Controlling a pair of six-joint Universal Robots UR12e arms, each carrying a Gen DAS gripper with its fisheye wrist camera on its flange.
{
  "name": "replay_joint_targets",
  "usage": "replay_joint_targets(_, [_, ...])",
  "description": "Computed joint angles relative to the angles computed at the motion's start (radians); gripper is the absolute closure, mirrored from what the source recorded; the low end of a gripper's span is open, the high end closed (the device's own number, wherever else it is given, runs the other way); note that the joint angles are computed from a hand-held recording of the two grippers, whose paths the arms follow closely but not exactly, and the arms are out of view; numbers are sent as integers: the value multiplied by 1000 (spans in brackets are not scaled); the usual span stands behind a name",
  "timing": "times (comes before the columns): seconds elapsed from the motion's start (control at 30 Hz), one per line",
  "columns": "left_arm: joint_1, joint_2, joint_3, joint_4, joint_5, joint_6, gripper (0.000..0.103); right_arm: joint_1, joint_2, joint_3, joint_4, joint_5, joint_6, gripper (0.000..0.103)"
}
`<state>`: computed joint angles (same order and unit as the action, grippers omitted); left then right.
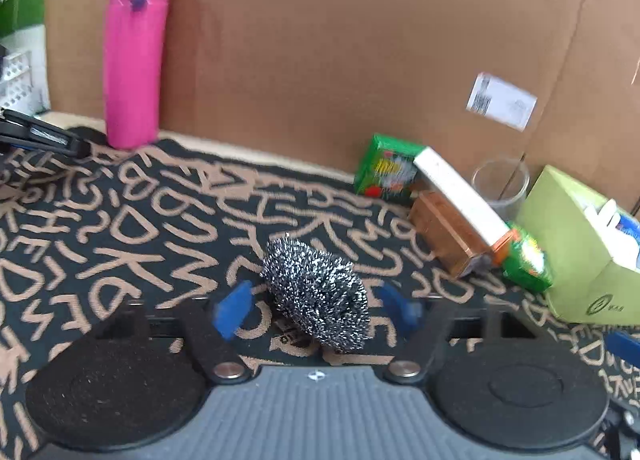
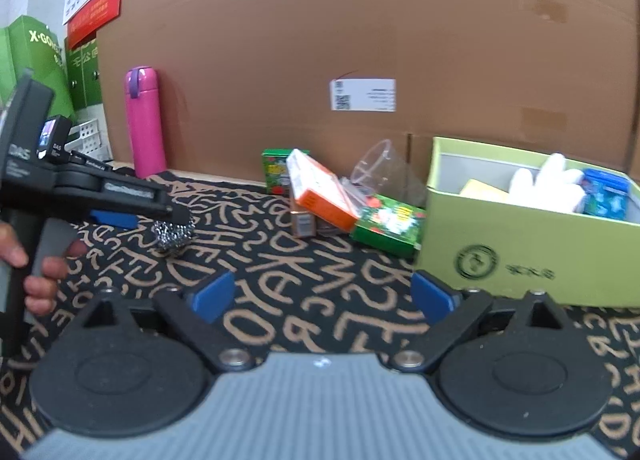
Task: Organize objects
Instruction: 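Grasp the steel wool scrubber with the left tool while the right tool grasps the copper box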
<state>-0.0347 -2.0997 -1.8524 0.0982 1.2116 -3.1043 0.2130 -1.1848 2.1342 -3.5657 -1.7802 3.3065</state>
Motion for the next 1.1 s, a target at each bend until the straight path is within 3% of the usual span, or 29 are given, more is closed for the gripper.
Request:
replay_joint_targets(0.07, [8,-2,9,-47,-45,16,57,-11,17,-33,39,41,5,26])
replay_joint_targets(0.13, [12,-1,0,-27,-58,31,57,-15,39,-68,64,52,2,37])
replay_joint_targets(0.3, [23,-3,-5,-8,-101,36,53,-24,104,-167,125,57,-12,43])
replay_joint_targets(0.47, [25,-14,15,-18,-114,30,48,-28,156,-246,185,40,35,50])
replay_joint_targets(0.5, [25,-16,19,-21,-115,27,48,-29,162,-257,195,36,46,60])
replay_joint_targets(0.53, [26,-17,22,-25,-119,28,50,-32,165,-261,200,44,49,79])
replay_joint_targets(0.6, [29,-19,28,-46,-139,50,58,-35,161,-259,209,53,62,79])
replay_joint_targets(0.73, [32,-10,16,-52,-170,114,63,-33,136,-214,166,50,27,80])
replay_joint_targets(1.1, [14,62,-79,-179,-336,316,62,-10,-41,34,114,-4,-13,80])
